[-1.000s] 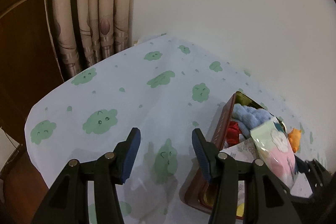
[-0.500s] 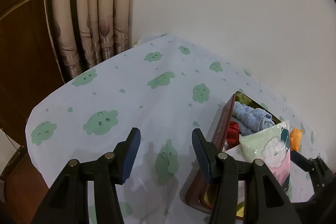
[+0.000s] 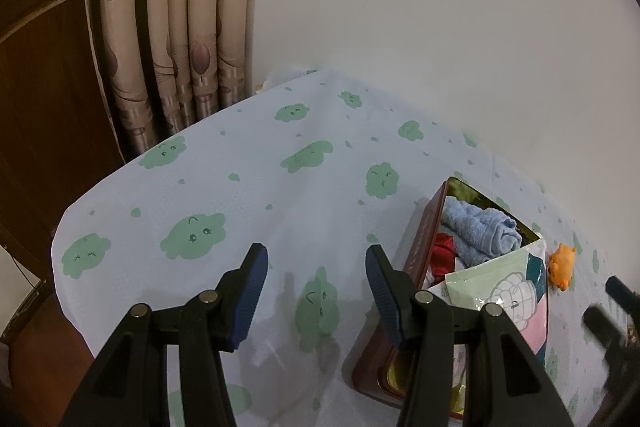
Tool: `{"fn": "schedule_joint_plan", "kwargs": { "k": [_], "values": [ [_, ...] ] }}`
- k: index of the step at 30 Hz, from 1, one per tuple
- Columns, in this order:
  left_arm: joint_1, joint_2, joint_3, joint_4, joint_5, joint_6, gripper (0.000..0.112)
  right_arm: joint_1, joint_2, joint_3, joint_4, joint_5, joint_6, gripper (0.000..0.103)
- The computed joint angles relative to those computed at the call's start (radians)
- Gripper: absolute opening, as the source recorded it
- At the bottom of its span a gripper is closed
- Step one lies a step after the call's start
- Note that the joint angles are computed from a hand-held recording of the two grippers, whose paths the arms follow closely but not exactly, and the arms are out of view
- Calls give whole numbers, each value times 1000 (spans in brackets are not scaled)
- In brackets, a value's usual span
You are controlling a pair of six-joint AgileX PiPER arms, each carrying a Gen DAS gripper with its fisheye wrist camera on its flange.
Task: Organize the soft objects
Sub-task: 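Open the right tool to release the wipes packet into the tin, then move the right tool to the orange plush toy and grasp it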
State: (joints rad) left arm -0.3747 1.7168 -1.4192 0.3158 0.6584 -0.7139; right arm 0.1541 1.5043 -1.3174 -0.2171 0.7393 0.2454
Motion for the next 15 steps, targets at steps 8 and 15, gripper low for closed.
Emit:
{"fn": "schedule_joint_plan", "kwargs": {
  "k": [8, 15],
  "values": [
    [-14, -3, 3, 42, 6, -24, 52, -292, 147, -143, 109, 106, -43, 83],
    [-17, 1, 0, 48, 14, -20, 52, -410, 330, -352, 250, 218, -70, 78]
  ]
}}
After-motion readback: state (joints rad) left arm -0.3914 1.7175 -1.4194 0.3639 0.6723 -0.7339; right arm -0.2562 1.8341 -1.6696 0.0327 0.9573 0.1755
